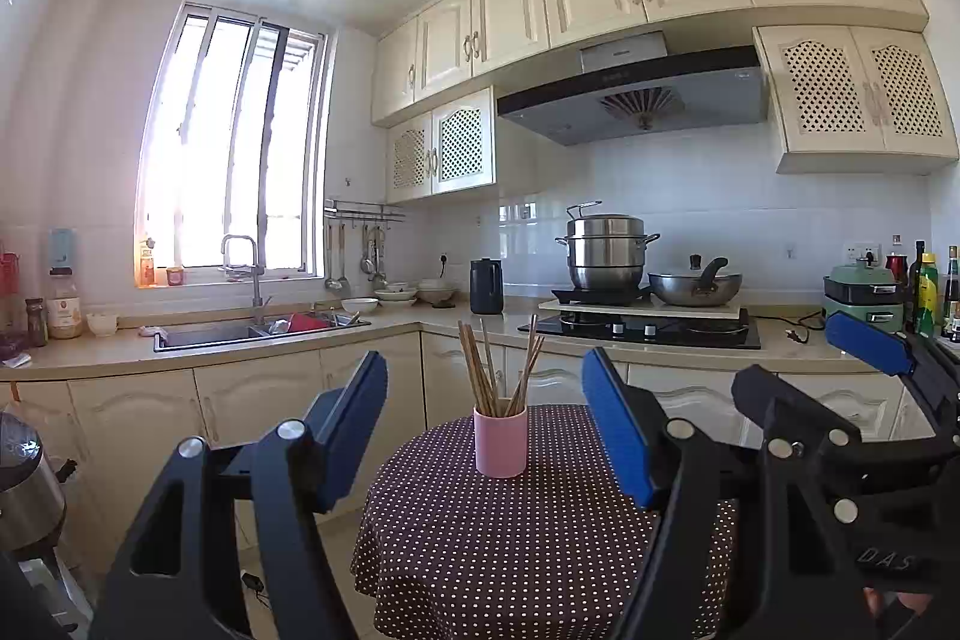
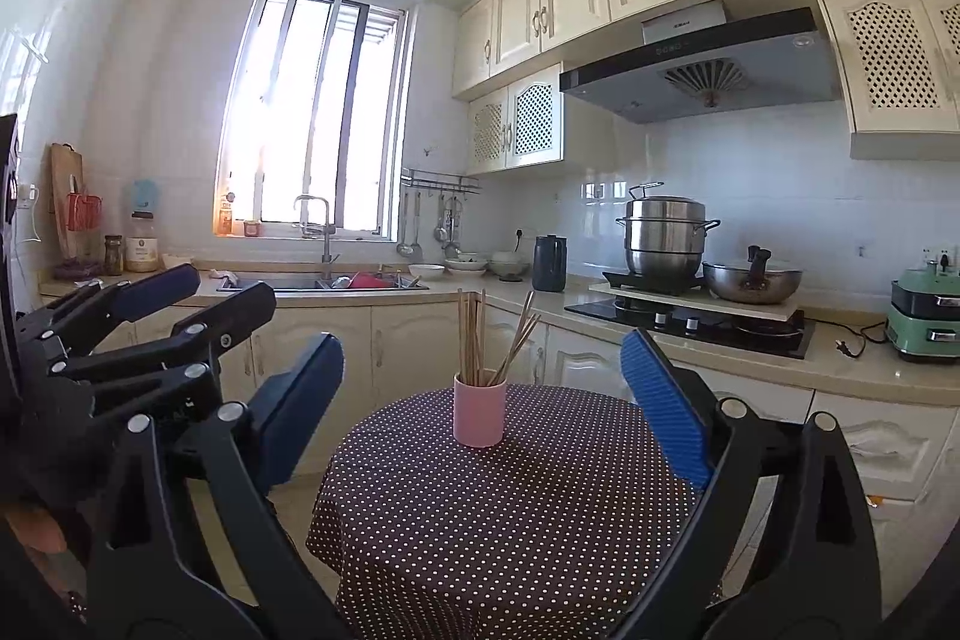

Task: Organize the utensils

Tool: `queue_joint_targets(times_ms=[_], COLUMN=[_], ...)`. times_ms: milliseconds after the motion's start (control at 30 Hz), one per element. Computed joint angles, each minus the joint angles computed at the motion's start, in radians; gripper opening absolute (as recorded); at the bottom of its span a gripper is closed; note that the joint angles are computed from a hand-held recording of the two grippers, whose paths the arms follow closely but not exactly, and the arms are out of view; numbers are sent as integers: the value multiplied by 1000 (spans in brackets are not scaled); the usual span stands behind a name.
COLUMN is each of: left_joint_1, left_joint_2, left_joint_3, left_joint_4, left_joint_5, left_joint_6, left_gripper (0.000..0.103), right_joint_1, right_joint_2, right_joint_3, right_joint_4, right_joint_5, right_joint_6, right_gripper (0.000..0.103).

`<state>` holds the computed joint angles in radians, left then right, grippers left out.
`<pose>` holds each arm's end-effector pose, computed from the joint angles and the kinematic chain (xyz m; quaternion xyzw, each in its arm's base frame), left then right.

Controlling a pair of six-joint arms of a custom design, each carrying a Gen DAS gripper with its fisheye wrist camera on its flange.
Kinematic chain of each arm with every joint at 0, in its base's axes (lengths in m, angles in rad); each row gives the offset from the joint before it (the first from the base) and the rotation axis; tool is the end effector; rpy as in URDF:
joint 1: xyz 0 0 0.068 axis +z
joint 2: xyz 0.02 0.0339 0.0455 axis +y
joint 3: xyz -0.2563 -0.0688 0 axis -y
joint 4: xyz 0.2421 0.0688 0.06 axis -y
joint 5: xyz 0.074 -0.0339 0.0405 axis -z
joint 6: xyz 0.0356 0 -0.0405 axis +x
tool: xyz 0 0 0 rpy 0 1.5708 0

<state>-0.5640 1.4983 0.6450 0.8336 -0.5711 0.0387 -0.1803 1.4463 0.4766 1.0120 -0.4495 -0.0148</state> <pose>0.2721 -0.1493 0.2241 0.0150 0.7128 0.0198 0.7009 0.2788 -0.0351 0.2066 -0.1046 0.6856 0.0849 0.7154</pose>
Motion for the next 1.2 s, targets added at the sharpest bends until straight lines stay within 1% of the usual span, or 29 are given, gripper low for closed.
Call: queue_joint_targets(times_ms=[267,800,1200], left_joint_1=[6,-5,0], left_joint_2=[12,31,43], left_joint_3=[9,19,22], left_joint_4=[-4,11,22], left_joint_5=[28,25,44], left_joint_6=[-11,-2,-8], left_gripper=[67,67,67], right_joint_1=[-8,-21,-23], right_joint_2=[-1,-10,-13], right_joint_3=[2,3,-7], right_joint_4=[-8,-19,-13], right_joint_5=[0,-7,0], right_joint_6=[2,5,6], right_gripper=[92,92,92])
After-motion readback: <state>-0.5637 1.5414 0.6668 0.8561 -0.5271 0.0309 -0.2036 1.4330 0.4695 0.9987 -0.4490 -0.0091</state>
